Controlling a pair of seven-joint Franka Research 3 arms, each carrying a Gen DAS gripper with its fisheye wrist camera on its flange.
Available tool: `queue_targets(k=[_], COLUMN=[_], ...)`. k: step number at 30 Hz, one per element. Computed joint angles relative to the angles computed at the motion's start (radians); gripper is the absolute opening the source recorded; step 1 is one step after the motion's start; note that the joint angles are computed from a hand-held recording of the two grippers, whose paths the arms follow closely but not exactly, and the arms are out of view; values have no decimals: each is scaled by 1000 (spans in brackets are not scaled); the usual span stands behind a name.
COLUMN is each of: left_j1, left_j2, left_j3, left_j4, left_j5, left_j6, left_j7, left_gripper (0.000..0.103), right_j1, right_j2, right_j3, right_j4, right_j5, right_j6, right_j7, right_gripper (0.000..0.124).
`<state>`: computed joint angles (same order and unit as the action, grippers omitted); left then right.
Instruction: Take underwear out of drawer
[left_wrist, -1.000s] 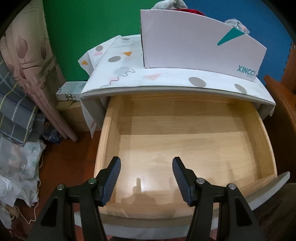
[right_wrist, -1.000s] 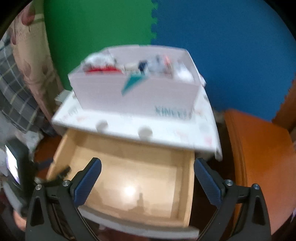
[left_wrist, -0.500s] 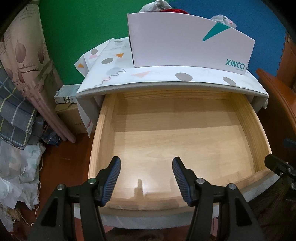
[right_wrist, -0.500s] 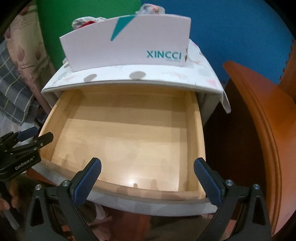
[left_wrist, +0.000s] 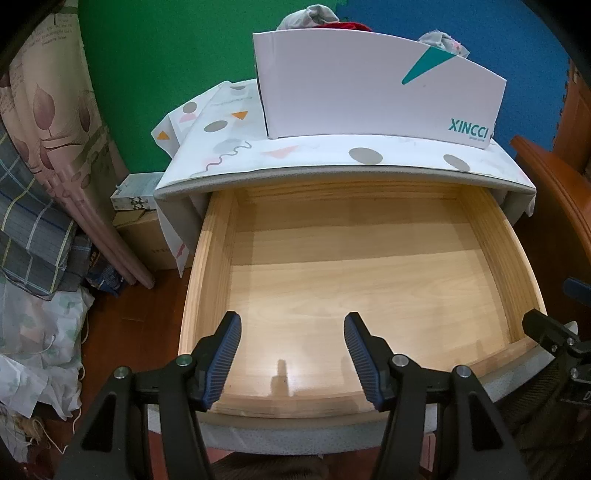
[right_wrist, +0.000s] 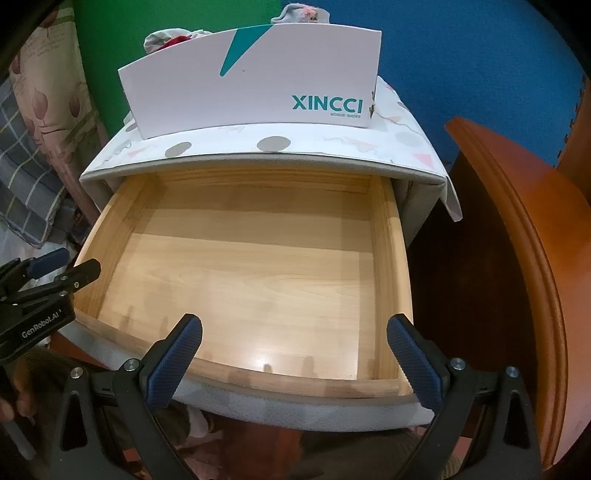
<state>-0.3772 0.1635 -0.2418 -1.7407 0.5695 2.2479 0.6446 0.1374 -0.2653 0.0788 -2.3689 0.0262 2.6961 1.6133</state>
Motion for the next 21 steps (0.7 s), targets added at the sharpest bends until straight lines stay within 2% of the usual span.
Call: queue_targets(k=[21], left_j1=[-8], left_j2=[3], left_j3=[-3], left_j4=[2], left_j5=[-2], left_j6=[-3], left_j7=[-7], left_gripper=[59], right_j1=[5], right_j2=[13], right_j3=[-8], right_j4=[10], right_j5=[22], right_j6=[-12], right_j7=[-5], right_gripper=[99])
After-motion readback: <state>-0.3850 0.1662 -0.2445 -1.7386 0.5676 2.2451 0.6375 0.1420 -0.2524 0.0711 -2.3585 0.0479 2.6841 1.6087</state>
